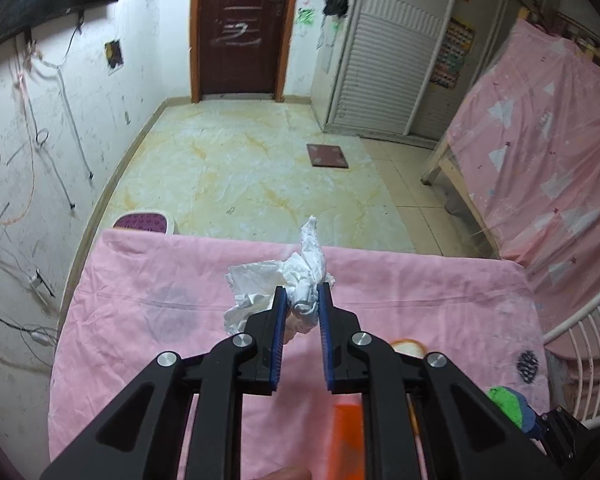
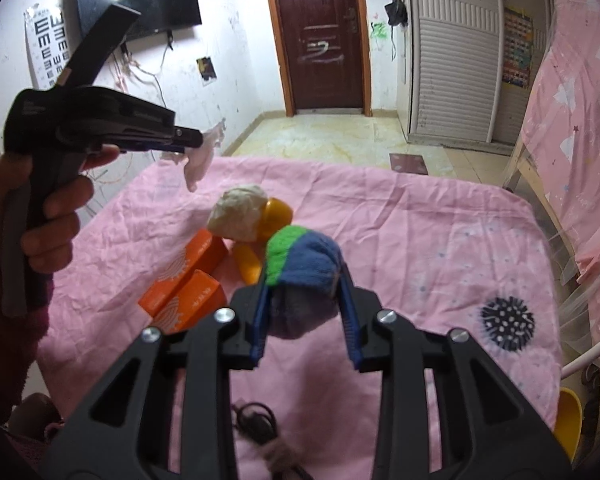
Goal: Collect trash
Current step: 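Carry the tissue and toy to the yellow bin and release both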
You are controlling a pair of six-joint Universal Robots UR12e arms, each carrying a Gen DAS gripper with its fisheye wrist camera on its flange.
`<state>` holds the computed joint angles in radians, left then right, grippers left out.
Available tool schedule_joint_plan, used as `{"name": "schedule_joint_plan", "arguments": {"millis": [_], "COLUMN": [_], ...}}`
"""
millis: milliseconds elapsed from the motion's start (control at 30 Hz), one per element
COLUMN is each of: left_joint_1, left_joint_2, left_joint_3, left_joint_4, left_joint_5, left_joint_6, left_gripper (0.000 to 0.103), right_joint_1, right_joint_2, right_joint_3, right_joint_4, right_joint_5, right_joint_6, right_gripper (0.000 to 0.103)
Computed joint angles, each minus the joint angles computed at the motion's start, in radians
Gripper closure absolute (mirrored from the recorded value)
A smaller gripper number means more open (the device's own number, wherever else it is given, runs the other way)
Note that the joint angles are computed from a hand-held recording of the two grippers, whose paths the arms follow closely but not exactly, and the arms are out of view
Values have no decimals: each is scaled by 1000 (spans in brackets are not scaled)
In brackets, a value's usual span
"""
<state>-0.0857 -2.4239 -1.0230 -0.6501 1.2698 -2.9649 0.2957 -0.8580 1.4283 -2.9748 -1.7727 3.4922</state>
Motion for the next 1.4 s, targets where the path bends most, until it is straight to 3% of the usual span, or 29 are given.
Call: {"name": "schedule_joint_plan", "arguments": {"millis": [500, 733, 1167, 1400], "left_joint_1": [-81, -133, -214, -250], "left_joint_2": [163, 206, 248, 244], "left_joint_3": [-235, -310, -389, -385], "left_joint_4": [131, 158, 93, -6], "left_joint_5": [-78, -98, -159, -168], "left_joint_6": [113, 157, 256, 299], "left_gripper": [94, 94, 94, 94], "right_joint_1": [-28, -44, -86, -107], "right_joint_2": [-134, -199, -264, -283], "right_joint_3": [243, 364, 538, 592], "right_joint_4": [-201, -276, -405, -420], "right_joint_5": [-106, -176, -245, -271], "right_joint_6": [98, 163, 292, 348], "right_gripper": [73, 73, 73, 73]}}
